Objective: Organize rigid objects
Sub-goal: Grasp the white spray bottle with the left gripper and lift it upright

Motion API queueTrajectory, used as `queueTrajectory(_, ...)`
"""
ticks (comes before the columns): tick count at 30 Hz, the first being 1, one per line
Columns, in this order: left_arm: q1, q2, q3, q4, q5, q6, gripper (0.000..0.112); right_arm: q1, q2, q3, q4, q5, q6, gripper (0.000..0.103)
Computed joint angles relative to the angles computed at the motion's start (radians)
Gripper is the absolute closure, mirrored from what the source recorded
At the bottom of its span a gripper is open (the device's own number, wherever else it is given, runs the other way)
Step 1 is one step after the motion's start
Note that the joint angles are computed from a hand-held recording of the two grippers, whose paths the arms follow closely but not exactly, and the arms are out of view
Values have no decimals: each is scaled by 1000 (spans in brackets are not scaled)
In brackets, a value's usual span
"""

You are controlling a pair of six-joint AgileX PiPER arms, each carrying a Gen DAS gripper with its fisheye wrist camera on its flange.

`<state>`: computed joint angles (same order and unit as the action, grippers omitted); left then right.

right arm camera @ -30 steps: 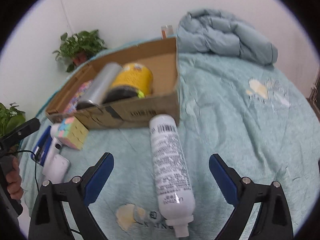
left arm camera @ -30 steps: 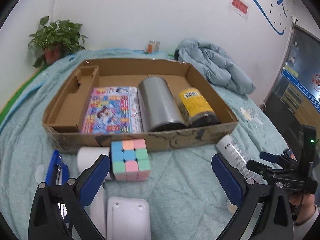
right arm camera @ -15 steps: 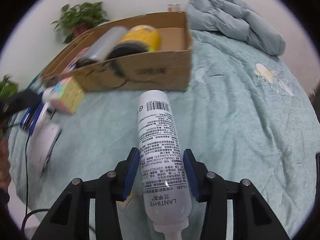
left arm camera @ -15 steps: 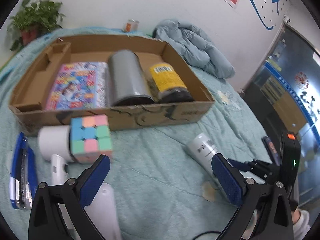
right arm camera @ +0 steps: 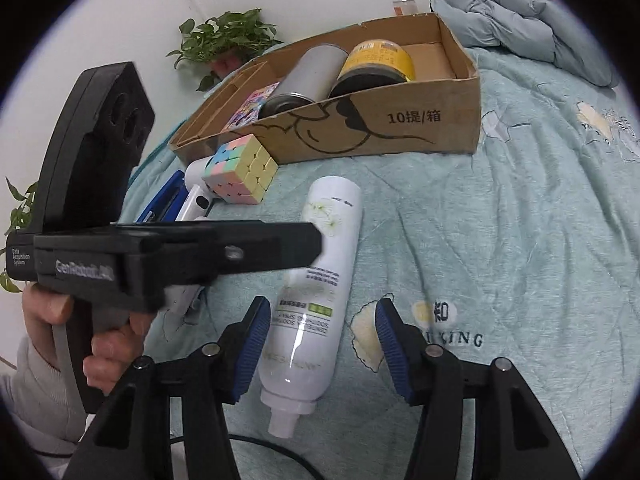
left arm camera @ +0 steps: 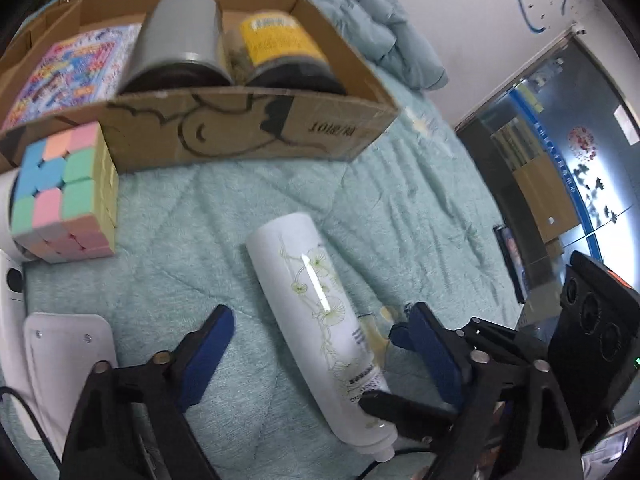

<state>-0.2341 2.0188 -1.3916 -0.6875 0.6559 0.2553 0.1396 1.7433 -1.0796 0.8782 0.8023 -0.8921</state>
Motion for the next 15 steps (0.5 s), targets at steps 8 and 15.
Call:
queueTrajectory(8, 9, 62, -44, 9, 40, -22, 56, 86, 88, -86, -102, -5, 139, 53)
queueTrajectory(15, 18, 50, -30, -6, 45, 5, 64, 118, 116, -123, -115, -21, 152, 54)
